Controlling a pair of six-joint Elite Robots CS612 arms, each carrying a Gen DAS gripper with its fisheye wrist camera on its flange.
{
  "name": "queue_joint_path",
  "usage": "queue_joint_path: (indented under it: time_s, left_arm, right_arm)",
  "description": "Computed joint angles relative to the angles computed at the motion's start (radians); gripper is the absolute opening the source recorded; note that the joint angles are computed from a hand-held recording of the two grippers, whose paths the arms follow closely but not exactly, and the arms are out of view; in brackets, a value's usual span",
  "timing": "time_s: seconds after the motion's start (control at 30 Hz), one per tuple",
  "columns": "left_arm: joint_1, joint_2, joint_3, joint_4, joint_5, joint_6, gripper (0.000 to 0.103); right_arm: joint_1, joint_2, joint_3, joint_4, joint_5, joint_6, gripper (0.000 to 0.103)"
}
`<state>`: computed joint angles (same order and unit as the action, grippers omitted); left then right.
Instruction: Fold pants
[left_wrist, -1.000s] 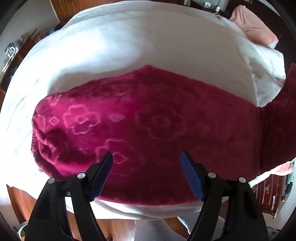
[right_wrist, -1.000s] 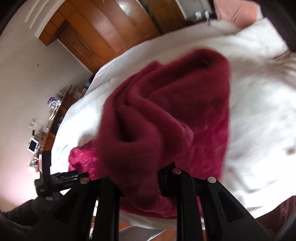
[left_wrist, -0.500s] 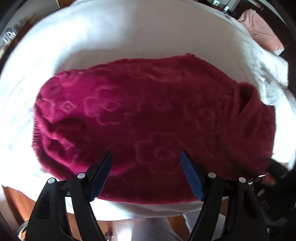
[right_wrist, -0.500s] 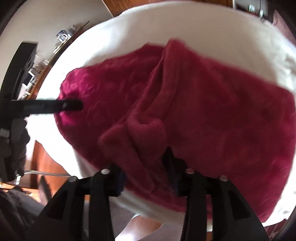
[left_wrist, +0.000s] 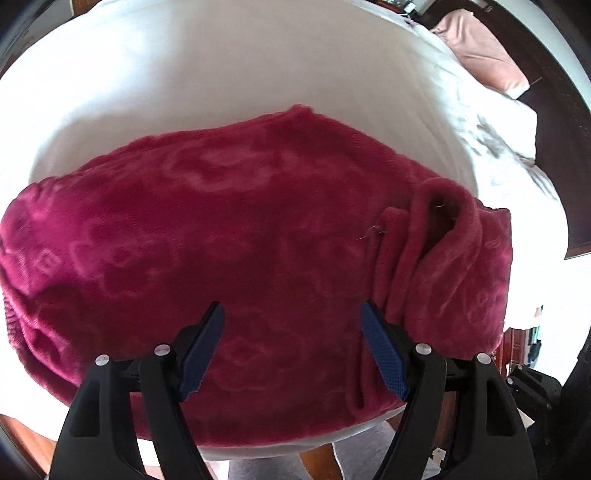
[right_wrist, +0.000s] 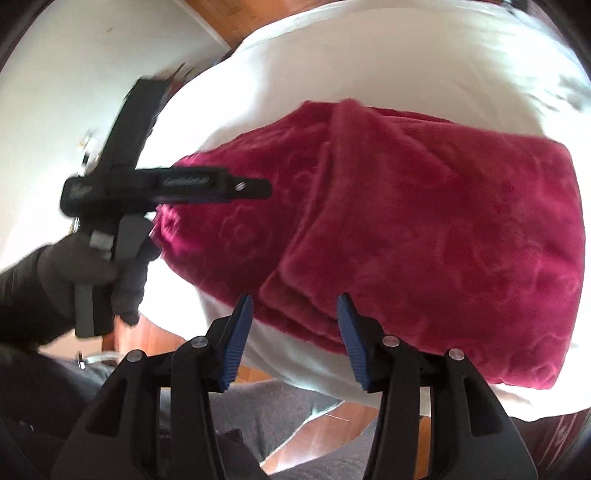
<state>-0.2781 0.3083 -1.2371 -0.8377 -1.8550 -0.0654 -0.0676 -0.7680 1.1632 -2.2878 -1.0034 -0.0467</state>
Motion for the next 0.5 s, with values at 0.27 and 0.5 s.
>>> queue_joint_path:
  time_s: [0.27,0.5]
  left_arm:
    - [-0.015,-0.004,0.007,0.016,0.024,0.031,0.075]
    - [-0.003,-0.004,0.003,0.022,0.056,0.003,0.075]
  right_arm:
    - [0.035,0.071,-0.115,0.055,-0.064,-0.031,0.048]
    - [0.039,0.094,-0.146,0.133,-0.024,-0.071,0.015]
